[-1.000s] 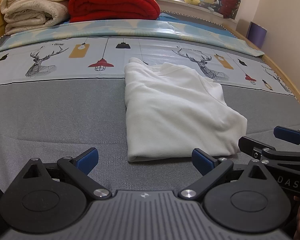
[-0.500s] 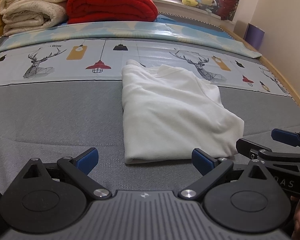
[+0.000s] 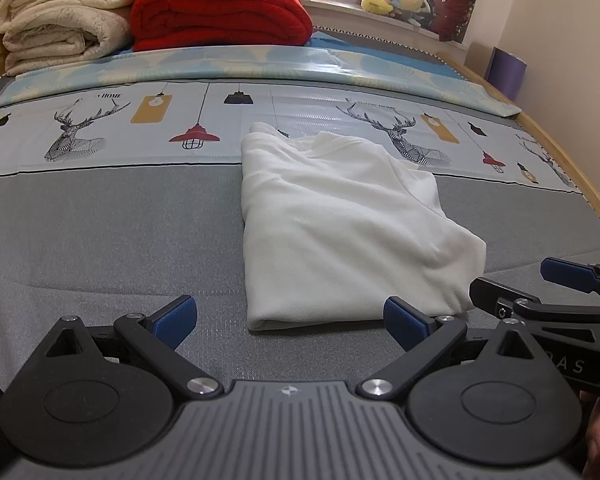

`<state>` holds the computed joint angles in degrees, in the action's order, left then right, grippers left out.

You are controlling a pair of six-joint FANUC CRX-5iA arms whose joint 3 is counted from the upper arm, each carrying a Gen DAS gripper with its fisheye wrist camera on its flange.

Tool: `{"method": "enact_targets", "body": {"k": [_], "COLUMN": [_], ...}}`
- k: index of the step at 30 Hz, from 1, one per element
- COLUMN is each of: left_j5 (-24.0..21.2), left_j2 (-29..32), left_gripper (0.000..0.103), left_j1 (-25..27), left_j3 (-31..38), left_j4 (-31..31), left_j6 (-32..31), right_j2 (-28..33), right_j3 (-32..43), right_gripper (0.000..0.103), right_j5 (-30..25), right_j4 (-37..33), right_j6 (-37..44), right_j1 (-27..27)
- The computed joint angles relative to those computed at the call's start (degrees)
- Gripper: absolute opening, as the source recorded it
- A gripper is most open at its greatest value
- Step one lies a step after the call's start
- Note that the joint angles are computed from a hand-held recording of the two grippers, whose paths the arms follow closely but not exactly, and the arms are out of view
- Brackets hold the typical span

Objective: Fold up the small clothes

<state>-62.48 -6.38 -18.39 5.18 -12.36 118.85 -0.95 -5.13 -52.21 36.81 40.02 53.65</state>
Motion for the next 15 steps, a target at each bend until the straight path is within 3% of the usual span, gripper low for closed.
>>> {"method": "enact_targets", "body": {"k": [15], "left_j5": [0.89], "left_j2": [-0.58], "left_gripper": [0.101], "left_j1": [-0.18], "left_j3": [-0.45], "left_j4": [-0.7], "left_j6": [-0.45], "right_j2": [0.26], "right_j3": [0.08], "right_gripper": [0.084], "right_j5": [-0.26], "right_j4": [0.21], "right_j6": [-0.37], "right_j1": [0.1]}}
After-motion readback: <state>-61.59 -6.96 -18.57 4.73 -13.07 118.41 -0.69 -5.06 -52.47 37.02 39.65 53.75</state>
